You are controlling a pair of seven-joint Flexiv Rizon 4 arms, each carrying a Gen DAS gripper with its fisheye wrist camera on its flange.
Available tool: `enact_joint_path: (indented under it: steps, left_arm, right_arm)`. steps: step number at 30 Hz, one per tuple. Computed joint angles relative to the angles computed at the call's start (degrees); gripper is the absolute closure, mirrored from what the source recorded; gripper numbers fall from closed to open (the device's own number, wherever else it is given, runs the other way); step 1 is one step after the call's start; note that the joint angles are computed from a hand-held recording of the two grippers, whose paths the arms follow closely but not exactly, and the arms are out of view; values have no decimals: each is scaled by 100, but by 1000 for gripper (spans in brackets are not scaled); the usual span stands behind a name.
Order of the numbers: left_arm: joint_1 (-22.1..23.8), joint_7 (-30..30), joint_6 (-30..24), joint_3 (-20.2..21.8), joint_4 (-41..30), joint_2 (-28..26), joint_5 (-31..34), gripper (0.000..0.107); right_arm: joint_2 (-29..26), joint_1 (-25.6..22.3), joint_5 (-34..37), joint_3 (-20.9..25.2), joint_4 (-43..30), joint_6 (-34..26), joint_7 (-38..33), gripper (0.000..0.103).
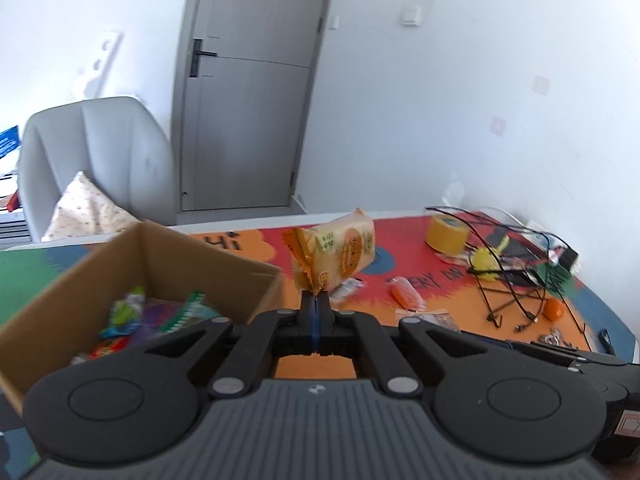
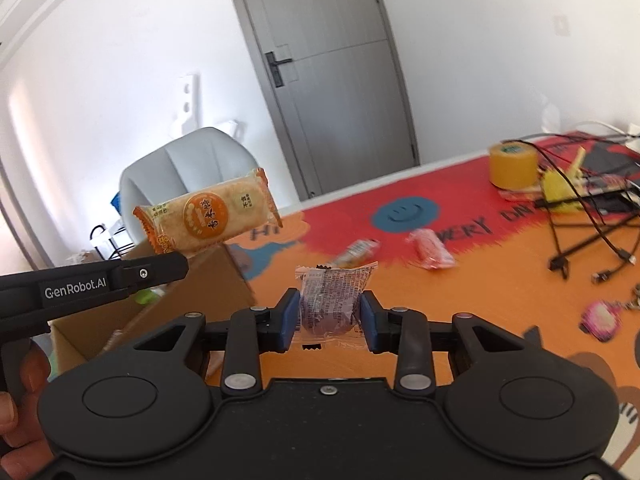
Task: Organize snacks
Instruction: 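Carry both packets to the box and release the orange pack from the left gripper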
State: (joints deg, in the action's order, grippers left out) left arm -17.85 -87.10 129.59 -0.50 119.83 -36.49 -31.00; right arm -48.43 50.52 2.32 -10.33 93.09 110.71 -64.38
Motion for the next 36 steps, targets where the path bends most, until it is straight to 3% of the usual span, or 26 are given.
enact_joint_path:
  steps: [8, 15, 18, 21, 24, 28, 31, 33, 36]
  left_arm:
    - [61, -93, 366, 127, 464, 298, -235, 107]
    - [392, -347, 501, 102, 818, 486, -138, 107]
    - [622, -412, 225, 68, 875, 577, 107, 107]
    - [229, 0, 10, 324, 870, 596, -584, 104]
    - [618, -397, 41, 185, 1079, 698, -107, 103]
    - [613, -505, 122, 293, 1285, 785, -181, 102]
    - [636, -583, 149, 341, 1425, 868, -265, 91]
    - [584, -578, 214, 377, 1505, 903, -385, 66]
    - [601, -657, 422, 365, 1609, 909, -362, 40]
  right_arm:
    - [-89, 153, -154, 20, -392, -73, -57, 69]
    - [-231, 273, -306, 4, -780, -205, -8, 69]
    - [-289, 304, -414, 15, -929, -282, 18, 69]
    - [-350, 311, -545, 49, -1057, -370, 55, 69]
    - [-425, 315, -674, 66, -1191, -442, 96, 69]
    - [-471, 378, -809, 67, -1298, -539, 171, 69]
    - [-514, 388, -941, 110, -1388, -606, 212, 69]
    - [-534, 367, -1025, 172, -1436, -649, 247, 66]
    - [-516, 356, -1078, 201, -1417, -634, 323, 56]
